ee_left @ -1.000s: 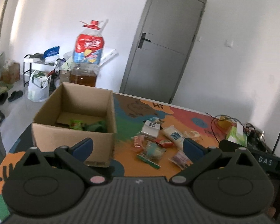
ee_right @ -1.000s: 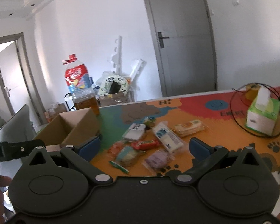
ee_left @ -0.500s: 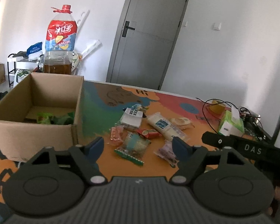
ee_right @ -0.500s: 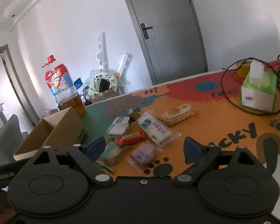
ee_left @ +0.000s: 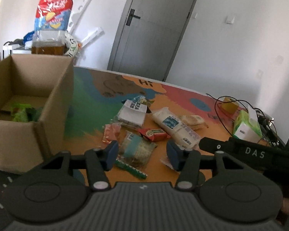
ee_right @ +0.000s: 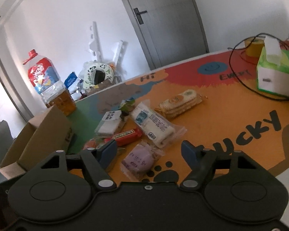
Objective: Organize snacks
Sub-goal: 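Move both tools back over the remaining snack pile, then grasp the green-and-blue wrapped pack with the left tool while the right tool grasps the purple pack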
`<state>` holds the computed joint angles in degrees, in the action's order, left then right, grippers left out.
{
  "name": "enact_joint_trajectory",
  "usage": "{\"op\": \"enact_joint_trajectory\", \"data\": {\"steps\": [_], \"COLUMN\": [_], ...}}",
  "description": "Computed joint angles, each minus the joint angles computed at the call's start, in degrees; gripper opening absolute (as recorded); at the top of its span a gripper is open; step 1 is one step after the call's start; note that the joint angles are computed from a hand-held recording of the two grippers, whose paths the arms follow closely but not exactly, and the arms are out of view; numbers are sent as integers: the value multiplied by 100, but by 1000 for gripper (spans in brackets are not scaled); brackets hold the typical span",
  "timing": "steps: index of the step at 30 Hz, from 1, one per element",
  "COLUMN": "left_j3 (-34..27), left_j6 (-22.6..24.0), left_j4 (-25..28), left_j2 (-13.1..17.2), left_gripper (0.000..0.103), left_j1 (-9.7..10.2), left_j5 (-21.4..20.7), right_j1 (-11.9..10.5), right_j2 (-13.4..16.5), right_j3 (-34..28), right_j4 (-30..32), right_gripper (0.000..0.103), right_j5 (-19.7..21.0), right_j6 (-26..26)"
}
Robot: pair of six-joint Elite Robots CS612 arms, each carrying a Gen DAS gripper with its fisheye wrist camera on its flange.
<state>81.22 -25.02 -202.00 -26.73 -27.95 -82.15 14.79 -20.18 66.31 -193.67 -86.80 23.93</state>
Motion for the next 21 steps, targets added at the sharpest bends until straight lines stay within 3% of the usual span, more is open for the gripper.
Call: {"op": "enact_joint_trajectory", "data": {"steps": [10, 21], "left_j3": [-524, -611], "left_j6": [-105, 153], "left_j4": [581, 789], "left_j2": [261, 325], "left_gripper": [53, 57], "left_j1": [56, 9], "left_j5": [-174, 91], "right_j1": [-57, -4], "right_j2": [121, 277], "right_j3": [-281, -722], "right_j4": [466, 1016], "right_gripper": [73, 74], "right_j5": [37, 50], "right_j6": [160, 125]}}
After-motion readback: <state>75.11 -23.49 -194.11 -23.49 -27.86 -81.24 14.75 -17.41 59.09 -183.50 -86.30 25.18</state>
